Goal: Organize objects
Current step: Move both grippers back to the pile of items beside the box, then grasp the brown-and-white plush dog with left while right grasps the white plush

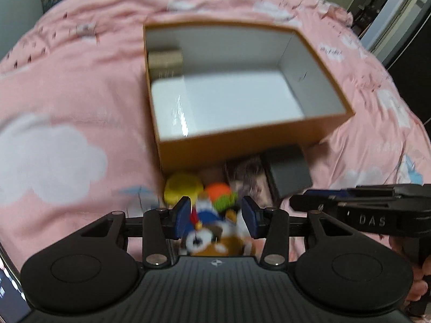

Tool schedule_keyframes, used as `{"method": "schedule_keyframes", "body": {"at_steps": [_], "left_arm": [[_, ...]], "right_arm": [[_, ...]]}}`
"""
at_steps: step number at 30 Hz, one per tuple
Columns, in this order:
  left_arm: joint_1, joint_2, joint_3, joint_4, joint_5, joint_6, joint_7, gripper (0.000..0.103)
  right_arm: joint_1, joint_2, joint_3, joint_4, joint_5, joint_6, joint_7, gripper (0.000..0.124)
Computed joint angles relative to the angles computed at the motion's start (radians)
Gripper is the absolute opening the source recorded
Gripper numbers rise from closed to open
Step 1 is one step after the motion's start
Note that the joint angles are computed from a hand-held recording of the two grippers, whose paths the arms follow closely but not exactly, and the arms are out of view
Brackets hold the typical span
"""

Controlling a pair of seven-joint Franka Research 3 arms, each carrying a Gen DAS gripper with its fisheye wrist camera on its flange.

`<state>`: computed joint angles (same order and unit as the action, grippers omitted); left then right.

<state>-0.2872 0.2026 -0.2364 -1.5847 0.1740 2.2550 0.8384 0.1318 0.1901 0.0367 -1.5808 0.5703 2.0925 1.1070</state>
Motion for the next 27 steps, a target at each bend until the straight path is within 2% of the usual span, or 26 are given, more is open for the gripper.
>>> {"method": "schedule_keyframes", "body": {"at_steps": [4,8,11,16,22,27], "left_arm": [[-0.004,0.008,-0.008,0.006,-0.017,-0.04,0.025,0.051],[-0.014,0.019,-0.012,0.032,-0.007,-0.095,0.074,0.052],[-0.016,0.029,-0.014,0.048,-0.01,-0.12,0.114,0.056],[-0.04,0.053,-0.016,0.083,0.029,-0.166,0.166,0.056],[-0.053,0.072,-0.013,0.109,0.044,-0.198,0.188,0.059],[-0.037,0.078,-0.011,0.102,0.007,-0.194,0.204,0.074]], "right_arm": [[-0.006,0.02,-0.001,0.009,0.012,-0.119,0.064,0.045],[-0.008,0.033,-0.001,0.016,0.023,-0.162,0.104,0.054],[-0.012,0.076,-0.002,0.072,0.021,-0.226,0.168,0.059],[-0.019,0.141,0.004,0.16,-0.001,-0.328,0.227,0.072],[-0.002,0.192,0.013,0.226,-0.053,-0.392,0.252,0.081],[-0.006,0.222,0.014,0.255,-0.056,-0.425,0.276,0.078]]}}
